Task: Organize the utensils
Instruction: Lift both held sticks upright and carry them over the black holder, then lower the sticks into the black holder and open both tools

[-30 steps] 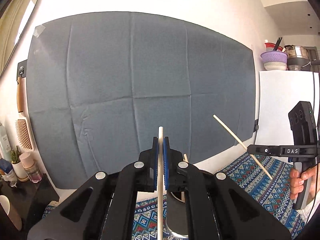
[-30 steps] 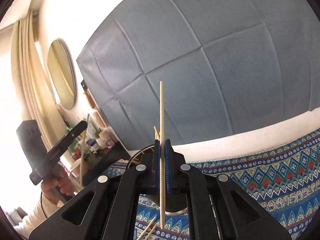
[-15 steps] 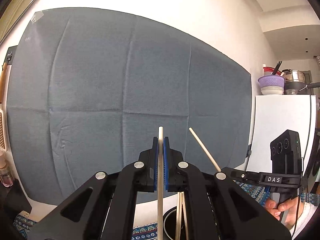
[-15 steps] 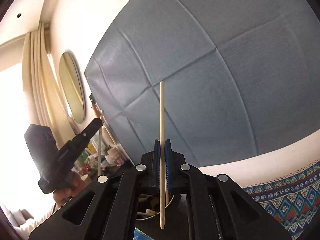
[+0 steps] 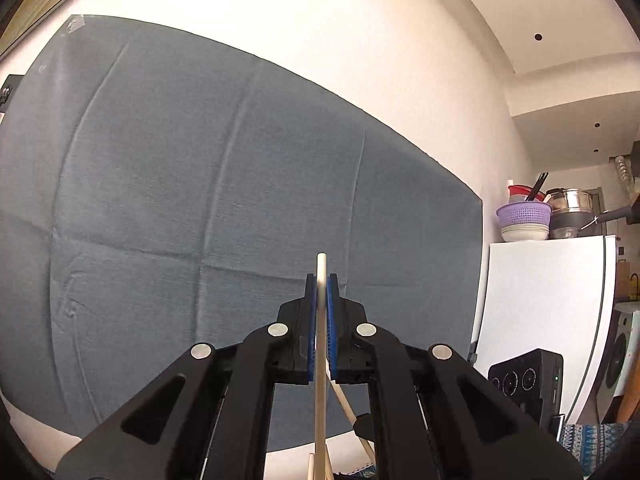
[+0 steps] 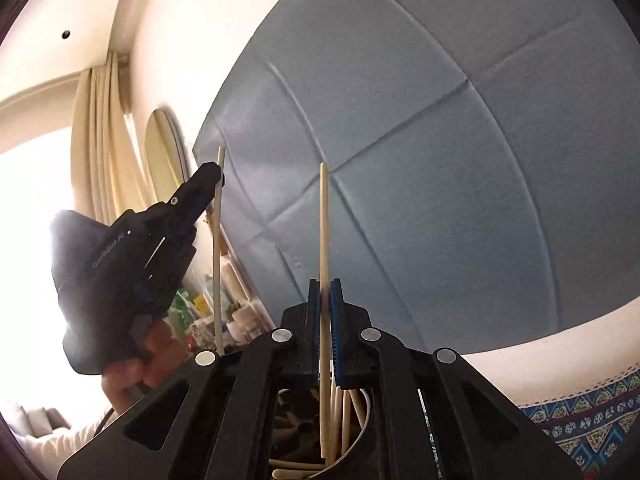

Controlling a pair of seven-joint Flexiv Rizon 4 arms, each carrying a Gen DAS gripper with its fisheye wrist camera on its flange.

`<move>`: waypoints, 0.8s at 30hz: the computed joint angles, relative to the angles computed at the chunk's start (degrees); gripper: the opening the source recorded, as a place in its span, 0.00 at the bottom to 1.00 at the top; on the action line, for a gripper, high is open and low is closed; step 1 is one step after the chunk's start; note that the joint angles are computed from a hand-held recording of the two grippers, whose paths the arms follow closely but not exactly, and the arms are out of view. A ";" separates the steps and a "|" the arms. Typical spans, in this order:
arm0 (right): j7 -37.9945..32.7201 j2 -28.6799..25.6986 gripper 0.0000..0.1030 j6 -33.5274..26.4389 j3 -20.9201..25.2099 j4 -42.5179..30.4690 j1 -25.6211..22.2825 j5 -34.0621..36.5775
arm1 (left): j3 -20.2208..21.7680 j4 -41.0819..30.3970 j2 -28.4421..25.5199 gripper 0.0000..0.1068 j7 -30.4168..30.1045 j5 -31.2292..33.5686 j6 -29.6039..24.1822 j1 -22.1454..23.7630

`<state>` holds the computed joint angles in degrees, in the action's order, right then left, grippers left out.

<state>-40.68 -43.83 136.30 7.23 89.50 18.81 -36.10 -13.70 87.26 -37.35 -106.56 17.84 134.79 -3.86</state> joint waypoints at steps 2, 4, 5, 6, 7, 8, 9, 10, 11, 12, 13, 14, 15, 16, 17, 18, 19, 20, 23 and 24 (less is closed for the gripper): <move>-0.17 -0.83 0.05 0.79 0.10 -0.53 0.09 0.02 | -0.95 -0.96 -0.74 0.05 -1.26 1.30 -0.10 0.63; -1.46 -0.96 0.05 0.91 -0.47 -0.18 0.92 1.08 | -1.21 -1.44 -0.99 0.05 -1.88 2.08 -0.71 0.74; -1.85 -0.98 0.05 0.91 -0.56 -0.02 1.03 1.10 | -0.68 -1.45 -1.16 0.05 -1.26 1.85 -0.60 0.33; -2.18 -0.94 0.05 0.91 -0.61 0.18 1.07 1.11 | -0.67 -1.53 -1.12 0.05 -1.08 2.67 -1.28 0.43; -2.56 -0.94 0.05 0.59 -0.74 -0.02 1.25 1.31 | -0.55 -1.40 -1.15 0.05 -0.72 2.91 -1.55 0.34; -2.53 -0.87 0.05 0.25 -0.66 0.17 1.10 0.91 | -0.69 -1.18 -1.13 0.05 -0.69 3.34 -1.82 0.51; -2.92 -0.72 0.05 0.03 -0.73 0.49 1.17 1.01 | -1.26 -1.05 -1.08 0.05 -1.20 4.37 -2.35 1.13; -3.58 -0.55 0.05 -0.05 -0.85 0.91 1.36 1.46 | -1.51 -0.87 -1.12 0.05 -1.38 5.03 -2.46 1.50; -4.07 -0.29 0.05 -0.18 -0.86 1.44 1.39 1.61 | -1.51 -0.70 -1.03 0.05 -1.13 5.61 -2.76 1.59; -4.34 -0.16 0.05 -0.21 -0.72 1.81 1.26 1.54 | -1.20 -0.36 -0.89 0.05 -0.50 5.72 -2.88 1.43; -4.43 0.01 0.05 -0.20 -0.52 2.13 1.01 1.34 | -1.08 -0.01 -0.77 0.05 -0.01 5.93 -3.02 1.42; -4.41 0.12 0.05 -0.30 -0.30 2.34 0.79 0.90 | -1.36 0.35 -0.58 0.05 0.04 6.59 -3.38 1.79; -4.84 0.39 0.05 -0.52 -0.37 2.65 0.88 1.03 | -1.50 0.69 -0.48 0.05 0.18 6.84 -3.42 2.00; -5.32 0.56 0.05 -0.88 -0.45 2.65 1.05 1.26 | -1.84 1.18 -0.25 0.05 0.01 7.41 -3.47 2.47; -5.61 0.81 0.05 -0.82 -0.34 3.12 0.86 1.07 | -1.82 1.62 -0.09 0.05 0.16 7.40 -3.49 2.58; -5.76 0.99 0.05 -0.73 -0.16 3.54 0.63 0.84 | -1.84 2.14 0.14 0.05 0.26 7.51 -3.51 2.76; -6.02 1.28 0.05 -0.59 -0.08 4.13 0.46 0.91 | -1.77 2.71 0.32 0.05 0.42 7.40 -3.49 2.85; -6.12 1.50 0.05 -0.77 0.03 4.50 0.37 0.87 | -1.66 3.31 0.51 0.05 0.62 7.21 -3.48 2.90; -7.56 2.17 0.05 -0.99 -0.07 5.37 0.71 1.68 | -1.31 5.12 1.10 0.05 1.46 6.68 -3.14 2.96; -8.10 2.51 0.05 -0.74 -0.01 6.01 0.65 1.73 | -1.71 5.66 1.40 0.05 1.14 7.16 -3.37 3.45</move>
<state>-48.77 -41.32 135.56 7.21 95.51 19.46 -34.37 -15.41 92.92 -35.96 -105.42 25.00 131.42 -0.41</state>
